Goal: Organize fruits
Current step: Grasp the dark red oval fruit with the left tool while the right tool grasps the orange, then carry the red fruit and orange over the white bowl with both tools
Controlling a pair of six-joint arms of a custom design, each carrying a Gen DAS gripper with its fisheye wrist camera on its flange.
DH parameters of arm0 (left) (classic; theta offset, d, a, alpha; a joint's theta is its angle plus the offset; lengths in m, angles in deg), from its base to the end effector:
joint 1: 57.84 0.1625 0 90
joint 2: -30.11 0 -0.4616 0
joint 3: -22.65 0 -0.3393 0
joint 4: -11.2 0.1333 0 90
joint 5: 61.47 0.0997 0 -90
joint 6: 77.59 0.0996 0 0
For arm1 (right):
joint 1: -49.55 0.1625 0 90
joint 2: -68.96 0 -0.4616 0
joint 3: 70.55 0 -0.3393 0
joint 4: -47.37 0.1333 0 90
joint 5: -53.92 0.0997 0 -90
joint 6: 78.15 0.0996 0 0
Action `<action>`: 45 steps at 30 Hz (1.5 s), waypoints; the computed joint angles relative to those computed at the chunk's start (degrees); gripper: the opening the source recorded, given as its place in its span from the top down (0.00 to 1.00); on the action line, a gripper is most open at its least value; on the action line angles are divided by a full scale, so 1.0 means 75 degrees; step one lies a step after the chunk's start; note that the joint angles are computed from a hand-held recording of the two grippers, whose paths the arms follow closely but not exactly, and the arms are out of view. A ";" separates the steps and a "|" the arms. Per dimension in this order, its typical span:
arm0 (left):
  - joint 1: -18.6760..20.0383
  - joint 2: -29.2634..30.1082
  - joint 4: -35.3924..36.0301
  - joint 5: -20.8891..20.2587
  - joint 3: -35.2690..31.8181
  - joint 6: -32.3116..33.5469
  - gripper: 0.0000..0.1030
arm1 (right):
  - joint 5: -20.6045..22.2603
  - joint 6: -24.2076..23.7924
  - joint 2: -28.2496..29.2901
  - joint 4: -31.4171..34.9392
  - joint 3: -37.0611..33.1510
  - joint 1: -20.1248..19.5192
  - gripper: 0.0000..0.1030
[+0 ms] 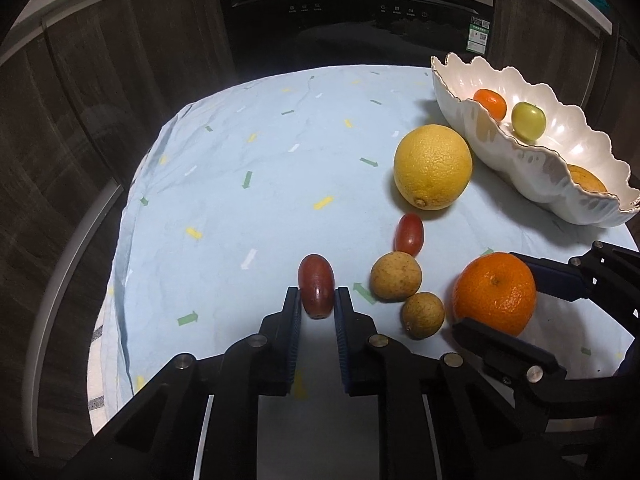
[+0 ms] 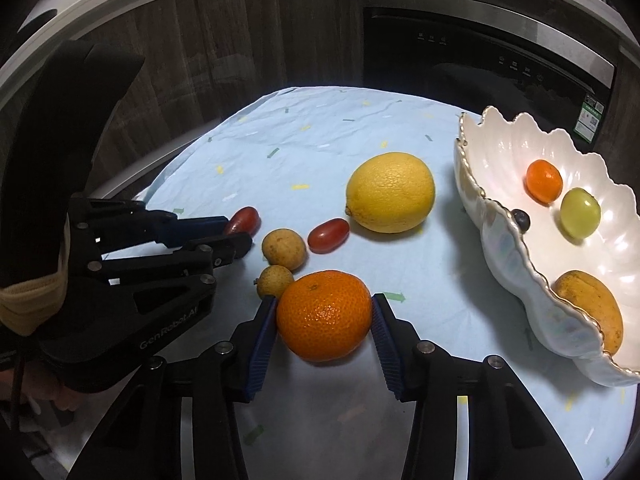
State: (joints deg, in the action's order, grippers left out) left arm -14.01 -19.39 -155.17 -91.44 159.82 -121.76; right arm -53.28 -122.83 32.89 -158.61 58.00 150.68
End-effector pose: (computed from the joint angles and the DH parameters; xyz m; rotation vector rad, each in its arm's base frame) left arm -0.1376 -0.4365 0.1062 0.1618 2.1659 -0.7372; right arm 0.1961 -0.4586 0.0478 1.1923 -2.4334 0.4212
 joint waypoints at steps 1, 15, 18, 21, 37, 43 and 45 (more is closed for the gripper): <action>-0.0001 0.0001 -0.0006 -0.0003 -0.0002 -0.0010 0.83 | -0.0012 0.0017 -0.0020 -0.0016 0.0010 -0.0010 0.54; -0.0332 -0.0265 0.0544 0.0106 0.0136 -0.0630 0.84 | 0.0083 0.0092 -0.0187 -0.0134 0.0021 0.0050 0.54; -0.0494 -0.0389 0.0841 0.0159 0.0170 -0.0868 0.84 | 0.0148 0.0102 -0.0279 -0.0156 0.0049 0.0069 0.54; -0.0657 -0.0497 0.1139 0.0216 0.0158 -0.1078 0.84 | 0.0196 0.0121 -0.0381 -0.0163 0.0070 0.0089 0.54; -0.1264 -0.0534 0.1619 0.0526 -0.0413 -0.0930 0.84 | 0.0345 0.0277 -0.1200 -0.0365 0.0204 -0.0003 0.55; -0.1303 -0.0178 0.1208 0.0505 -0.0862 -0.0253 0.84 | 0.0338 0.0288 -0.1554 -0.0371 0.0173 -0.0173 0.55; -0.1301 -0.0018 0.1014 0.0468 -0.1050 0.0035 0.84 | 0.0320 0.0301 -0.1693 -0.0350 0.0160 -0.0240 0.55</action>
State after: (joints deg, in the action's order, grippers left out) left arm -23.77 -19.52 -147.57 -87.93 151.95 -121.49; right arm -50.87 -120.57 20.19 -161.24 59.19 148.88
